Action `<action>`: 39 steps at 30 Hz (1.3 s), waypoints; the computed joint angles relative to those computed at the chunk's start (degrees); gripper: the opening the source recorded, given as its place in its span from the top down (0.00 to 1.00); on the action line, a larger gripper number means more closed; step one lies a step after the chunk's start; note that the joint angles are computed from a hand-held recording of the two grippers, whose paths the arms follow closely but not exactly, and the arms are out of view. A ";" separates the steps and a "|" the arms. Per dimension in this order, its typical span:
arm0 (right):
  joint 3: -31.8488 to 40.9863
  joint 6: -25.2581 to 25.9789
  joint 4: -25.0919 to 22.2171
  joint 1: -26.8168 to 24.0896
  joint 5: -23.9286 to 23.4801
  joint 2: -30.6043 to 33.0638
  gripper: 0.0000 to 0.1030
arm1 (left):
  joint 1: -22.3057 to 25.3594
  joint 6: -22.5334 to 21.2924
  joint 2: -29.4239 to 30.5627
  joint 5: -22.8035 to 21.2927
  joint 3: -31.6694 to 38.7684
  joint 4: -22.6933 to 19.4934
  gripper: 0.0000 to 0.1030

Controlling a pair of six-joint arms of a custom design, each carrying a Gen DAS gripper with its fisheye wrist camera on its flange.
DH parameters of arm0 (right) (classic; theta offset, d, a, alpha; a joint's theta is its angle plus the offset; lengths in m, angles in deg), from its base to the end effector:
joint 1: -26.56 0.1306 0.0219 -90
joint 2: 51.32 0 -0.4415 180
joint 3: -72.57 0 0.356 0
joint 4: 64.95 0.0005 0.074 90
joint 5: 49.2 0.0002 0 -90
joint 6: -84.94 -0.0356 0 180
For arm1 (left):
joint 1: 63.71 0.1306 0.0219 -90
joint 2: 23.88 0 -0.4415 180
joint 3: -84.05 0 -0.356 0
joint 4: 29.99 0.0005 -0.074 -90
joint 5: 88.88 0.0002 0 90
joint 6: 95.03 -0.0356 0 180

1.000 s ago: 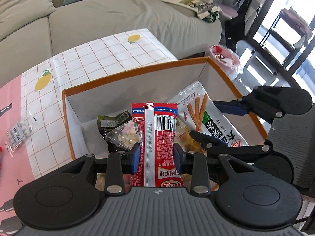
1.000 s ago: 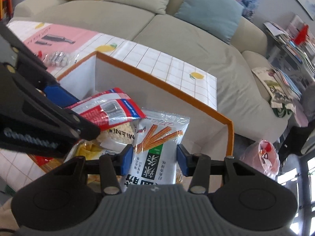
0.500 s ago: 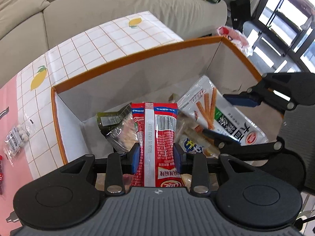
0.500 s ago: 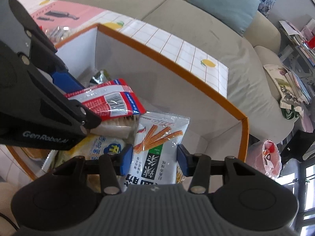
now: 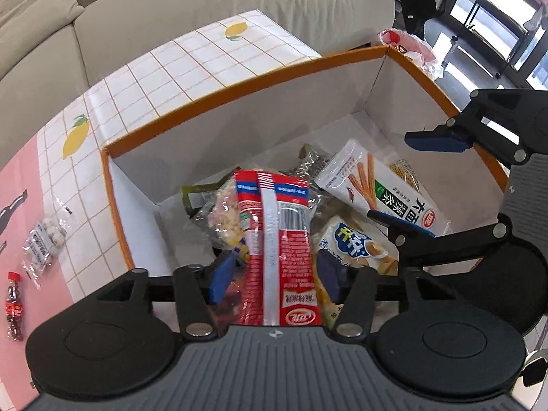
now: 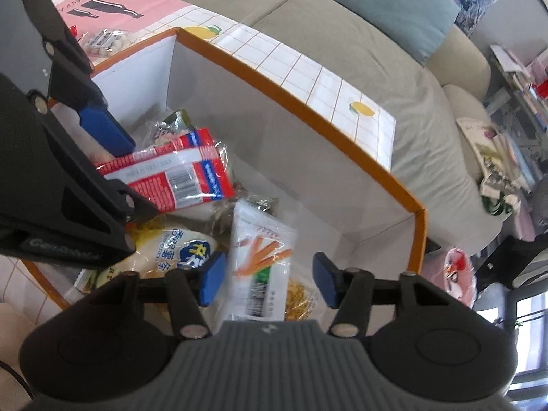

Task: Organize snacks
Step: 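Lower both packs into the orange box and open both tools, then withdraw both open tools from the box toward the remaining table snacks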

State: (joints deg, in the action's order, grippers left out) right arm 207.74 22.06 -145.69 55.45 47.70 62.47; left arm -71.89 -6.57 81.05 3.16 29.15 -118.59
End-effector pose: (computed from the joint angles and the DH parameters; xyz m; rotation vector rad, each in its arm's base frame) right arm 0.5163 0.2794 0.5702 -1.1836 2.3171 -0.1458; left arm 0.5045 -0.0743 0.5780 0.2438 2.7560 -0.0797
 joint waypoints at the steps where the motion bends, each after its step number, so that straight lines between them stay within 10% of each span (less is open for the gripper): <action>1: 0.58 0.21 -0.31 0.13 0.33 0.13 0.43 | 0.08 -0.08 -0.12 0.07 0.21 -0.06 0.34; 10: 4.33 -1.13 -1.54 0.84 2.64 -0.05 0.37 | 0.89 -0.27 -3.38 1.35 1.21 0.54 0.31; 25: 3.32 -26.36 -0.60 6.41 4.51 -5.29 0.24 | 6.68 -0.90 -15.25 0.29 -5.58 6.48 0.31; 39: -7.40 -48.86 11.60 16.82 7.78 -10.41 0.23 | 21.45 4.36 -26.28 4.02 -20.48 16.78 0.31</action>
